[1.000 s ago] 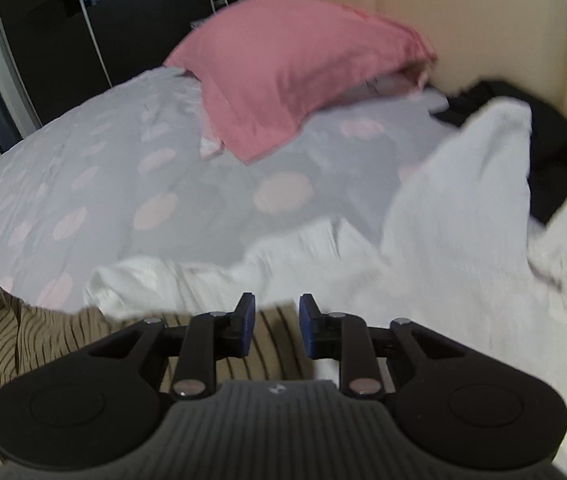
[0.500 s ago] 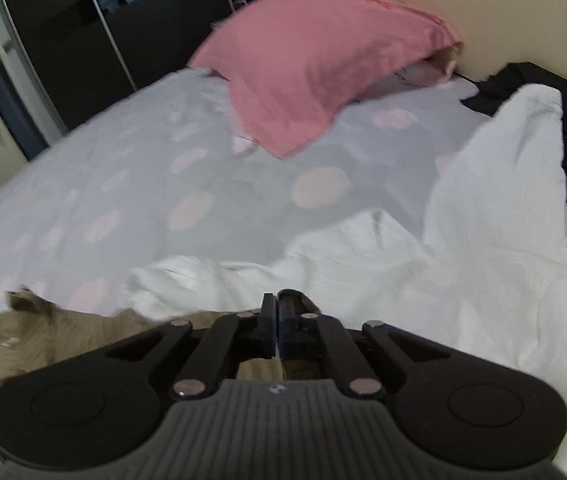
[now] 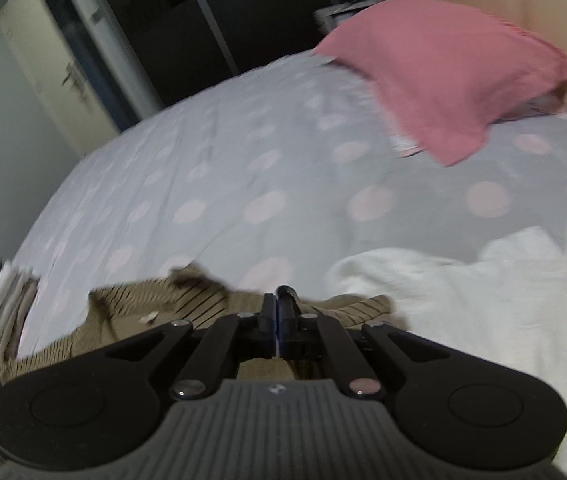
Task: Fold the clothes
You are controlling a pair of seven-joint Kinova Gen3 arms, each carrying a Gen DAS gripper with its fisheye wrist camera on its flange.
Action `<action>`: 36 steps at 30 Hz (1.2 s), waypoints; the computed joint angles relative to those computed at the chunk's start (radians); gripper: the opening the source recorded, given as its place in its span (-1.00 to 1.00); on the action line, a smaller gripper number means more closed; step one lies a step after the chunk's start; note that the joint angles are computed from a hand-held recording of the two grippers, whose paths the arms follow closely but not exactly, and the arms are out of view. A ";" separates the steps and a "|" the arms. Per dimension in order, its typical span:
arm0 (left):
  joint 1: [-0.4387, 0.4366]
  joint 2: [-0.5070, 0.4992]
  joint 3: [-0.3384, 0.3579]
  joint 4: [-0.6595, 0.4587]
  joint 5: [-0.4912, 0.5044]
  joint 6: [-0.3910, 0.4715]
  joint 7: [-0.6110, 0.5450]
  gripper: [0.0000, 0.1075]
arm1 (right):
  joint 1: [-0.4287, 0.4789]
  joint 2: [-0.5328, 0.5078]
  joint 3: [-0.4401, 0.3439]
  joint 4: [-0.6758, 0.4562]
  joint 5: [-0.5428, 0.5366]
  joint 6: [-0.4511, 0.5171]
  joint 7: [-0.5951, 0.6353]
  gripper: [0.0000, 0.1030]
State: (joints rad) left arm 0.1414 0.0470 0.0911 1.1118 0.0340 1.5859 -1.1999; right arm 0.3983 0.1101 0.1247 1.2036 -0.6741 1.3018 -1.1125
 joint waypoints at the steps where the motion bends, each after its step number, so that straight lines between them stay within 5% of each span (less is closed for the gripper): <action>1: -0.002 -0.003 -0.001 -0.001 0.002 0.000 -0.001 -0.54 | -0.025 -0.002 -0.014 0.005 0.027 -0.010 -0.008 -0.97; 12: -0.050 -0.031 -0.027 -0.002 0.025 0.017 -0.027 -0.54 | -0.273 0.069 -0.095 0.070 0.344 -0.137 -0.149 -0.88; 15: -0.063 -0.037 -0.032 -0.002 0.040 0.022 -0.043 -0.54 | -0.250 0.091 -0.102 0.047 0.314 -0.100 -0.162 -0.71; 17: -0.071 -0.040 -0.035 0.000 0.049 0.023 -0.053 -0.54 | -0.215 0.091 -0.102 0.039 0.253 -0.084 -0.147 -0.31; 27: -0.064 -0.030 -0.022 -0.007 0.047 0.035 -0.067 -0.54 | -0.044 0.118 -0.070 -0.061 0.021 0.019 -0.186 -0.13; 36: -0.054 -0.013 -0.020 -0.015 0.044 0.039 -0.059 -0.54 | -0.150 0.157 -0.137 -0.166 0.181 0.209 -0.172 -0.07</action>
State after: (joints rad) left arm 0.0874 0.0342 0.0708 1.0964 0.0775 1.6245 -1.2589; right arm 0.2485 0.2675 -0.0126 1.0372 -0.4934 1.5109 -1.2843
